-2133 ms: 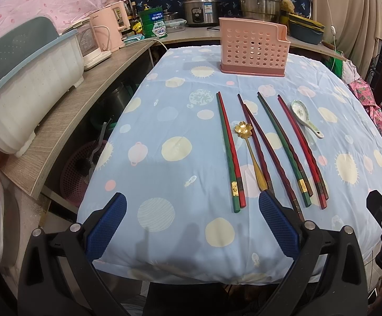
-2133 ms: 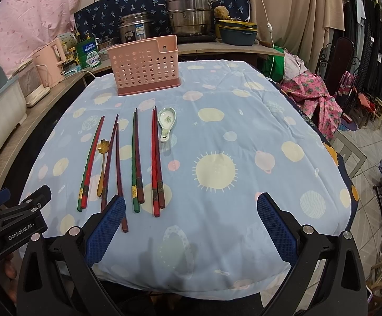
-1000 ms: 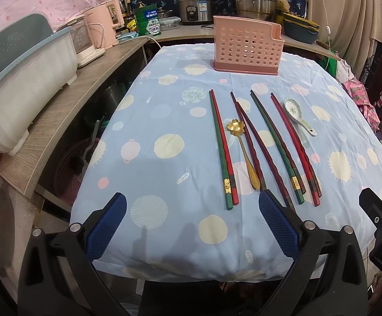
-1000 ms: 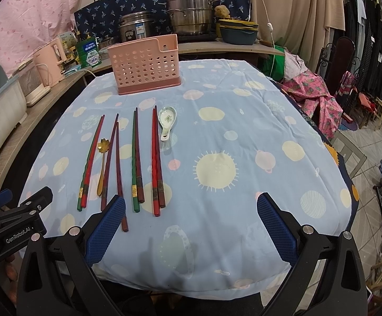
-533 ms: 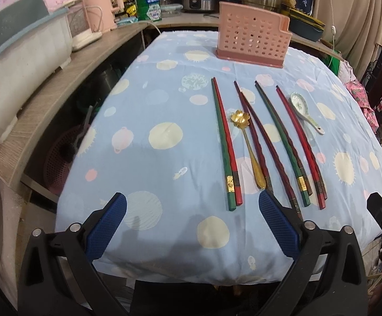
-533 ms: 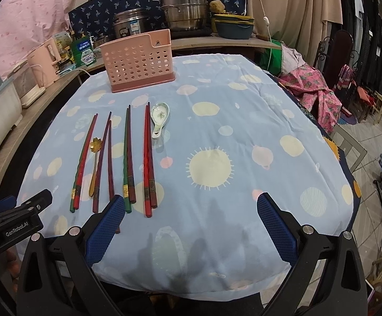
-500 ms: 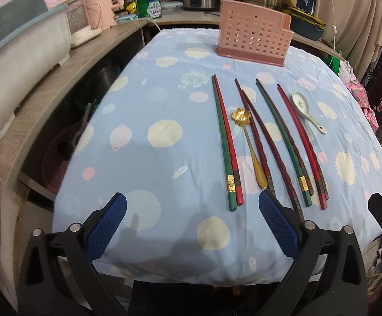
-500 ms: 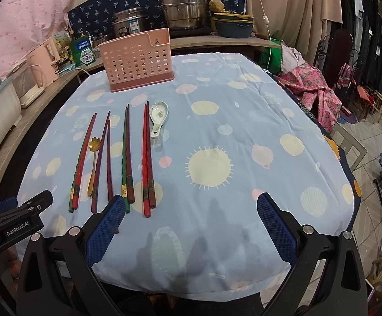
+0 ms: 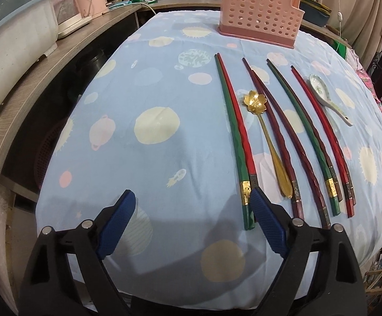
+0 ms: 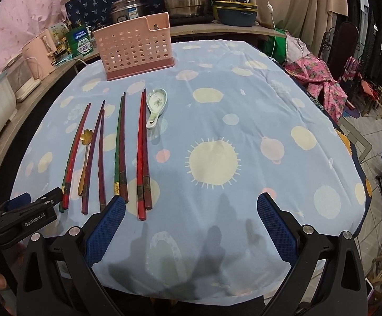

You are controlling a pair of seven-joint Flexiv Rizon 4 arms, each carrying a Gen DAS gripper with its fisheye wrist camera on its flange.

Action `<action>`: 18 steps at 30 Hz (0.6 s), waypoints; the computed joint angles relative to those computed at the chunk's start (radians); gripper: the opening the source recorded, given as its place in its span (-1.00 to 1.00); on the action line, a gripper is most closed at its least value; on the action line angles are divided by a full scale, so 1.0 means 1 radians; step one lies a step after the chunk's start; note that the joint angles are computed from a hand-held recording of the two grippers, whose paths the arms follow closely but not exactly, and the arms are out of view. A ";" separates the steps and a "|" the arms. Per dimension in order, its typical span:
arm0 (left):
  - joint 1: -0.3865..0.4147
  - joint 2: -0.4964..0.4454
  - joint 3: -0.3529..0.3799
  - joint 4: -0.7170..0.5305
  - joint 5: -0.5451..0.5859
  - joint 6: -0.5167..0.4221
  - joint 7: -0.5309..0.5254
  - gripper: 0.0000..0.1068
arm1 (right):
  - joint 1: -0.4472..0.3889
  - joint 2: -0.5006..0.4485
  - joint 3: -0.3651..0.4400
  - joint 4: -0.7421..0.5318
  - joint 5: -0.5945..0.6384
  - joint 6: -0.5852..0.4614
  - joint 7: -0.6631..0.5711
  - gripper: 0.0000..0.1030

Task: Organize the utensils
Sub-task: 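Grasp the white ceramic spoon with the right tool while the left tool approaches a green chopstick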

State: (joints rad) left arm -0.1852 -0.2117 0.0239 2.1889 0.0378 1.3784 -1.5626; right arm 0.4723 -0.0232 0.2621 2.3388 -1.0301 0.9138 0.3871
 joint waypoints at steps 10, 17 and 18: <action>0.005 -0.008 0.012 -0.011 0.008 -0.007 -0.003 0.58 | -0.007 -0.016 -0.011 -0.004 0.004 0.019 -0.013 0.86; 0.017 -0.016 -0.013 -0.010 -0.015 -0.006 0.039 0.21 | -0.053 -0.046 -0.060 -0.010 -0.063 0.147 0.022 0.79; 0.019 -0.016 -0.019 -0.008 -0.025 -0.004 0.049 0.18 | -0.062 -0.055 -0.068 -0.017 -0.071 0.163 0.027 0.67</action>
